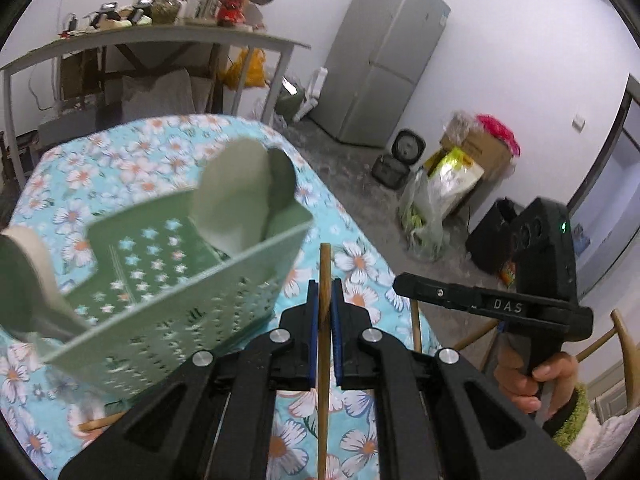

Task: Organize utensils
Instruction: 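Lift the chopstick toward the holder with the left tool while the right tool raises its chopstick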

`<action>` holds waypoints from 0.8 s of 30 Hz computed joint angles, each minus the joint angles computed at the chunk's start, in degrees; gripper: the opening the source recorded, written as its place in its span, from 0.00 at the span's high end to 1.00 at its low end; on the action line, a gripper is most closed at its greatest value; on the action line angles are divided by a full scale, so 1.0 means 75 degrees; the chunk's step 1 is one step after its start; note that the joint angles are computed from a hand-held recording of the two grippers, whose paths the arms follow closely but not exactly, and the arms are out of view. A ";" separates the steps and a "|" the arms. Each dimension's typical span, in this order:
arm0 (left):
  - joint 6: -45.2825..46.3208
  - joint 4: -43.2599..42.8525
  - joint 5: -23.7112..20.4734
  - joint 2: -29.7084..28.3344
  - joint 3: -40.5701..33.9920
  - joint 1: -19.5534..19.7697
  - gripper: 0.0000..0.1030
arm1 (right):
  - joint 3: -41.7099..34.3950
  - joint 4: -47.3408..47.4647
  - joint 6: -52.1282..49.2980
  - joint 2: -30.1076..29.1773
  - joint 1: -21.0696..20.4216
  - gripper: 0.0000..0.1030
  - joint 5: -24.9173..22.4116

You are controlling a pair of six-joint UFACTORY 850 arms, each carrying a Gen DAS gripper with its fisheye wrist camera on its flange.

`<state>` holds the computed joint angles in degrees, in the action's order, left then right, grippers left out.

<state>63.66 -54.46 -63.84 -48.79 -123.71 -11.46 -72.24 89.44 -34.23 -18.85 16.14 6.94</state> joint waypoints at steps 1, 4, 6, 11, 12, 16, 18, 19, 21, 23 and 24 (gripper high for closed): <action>0.0004 -0.0087 -0.0062 0.0008 -0.0041 0.0048 0.95 | -0.0030 0.0051 -0.0121 0.0012 0.0019 0.96 0.0041; 0.0127 -0.0436 -0.0161 0.0135 -0.0005 0.0236 0.95 | -0.0064 -0.0278 0.0028 0.0095 0.0073 0.96 0.0139; 0.0248 -0.0623 -0.0121 0.0265 0.0100 0.0309 0.95 | -0.0112 -0.0350 0.0013 0.0112 0.0103 0.96 0.0214; 0.0620 -0.1387 -0.0208 0.0556 0.0151 0.0631 0.95 | -0.0165 -0.0641 0.0153 0.0179 0.0146 0.96 0.0300; 0.0717 -0.1580 -0.0208 0.0609 0.0144 0.0703 0.95 | -0.0160 -0.0593 0.0084 0.0210 0.0167 0.96 0.0326; 0.1071 -0.2272 -0.0043 0.0794 0.0045 0.0924 0.95 | -0.0154 -0.0902 0.0343 0.0259 0.0183 0.96 0.0356; 0.1239 -0.2701 0.0047 0.0853 -0.0085 0.1051 0.95 | -0.0149 -0.0990 0.0421 0.0267 0.0187 0.96 0.0347; 0.1356 -0.2904 0.0105 0.0871 -0.0136 0.1111 0.95 | -0.0157 -0.0949 0.0384 0.0261 0.0188 0.96 0.0340; 0.1545 -0.3225 0.0276 0.0915 -0.0218 0.1200 0.95 | -0.0174 -0.0952 0.0393 0.0236 0.0181 0.96 0.0314; 0.1667 -0.3451 0.0474 0.0864 -0.0377 0.1242 0.95 | -0.0187 -0.0941 0.0399 0.0223 0.0179 0.96 0.0302; 0.1669 -0.3516 0.0556 0.0782 -0.0534 0.1253 0.95 | -0.0198 -0.0912 0.0373 0.0212 0.0180 0.96 0.0300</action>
<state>76.18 -80.83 -59.68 -42.93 -127.71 -2.06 -73.72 82.61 -31.43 -17.25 17.49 9.18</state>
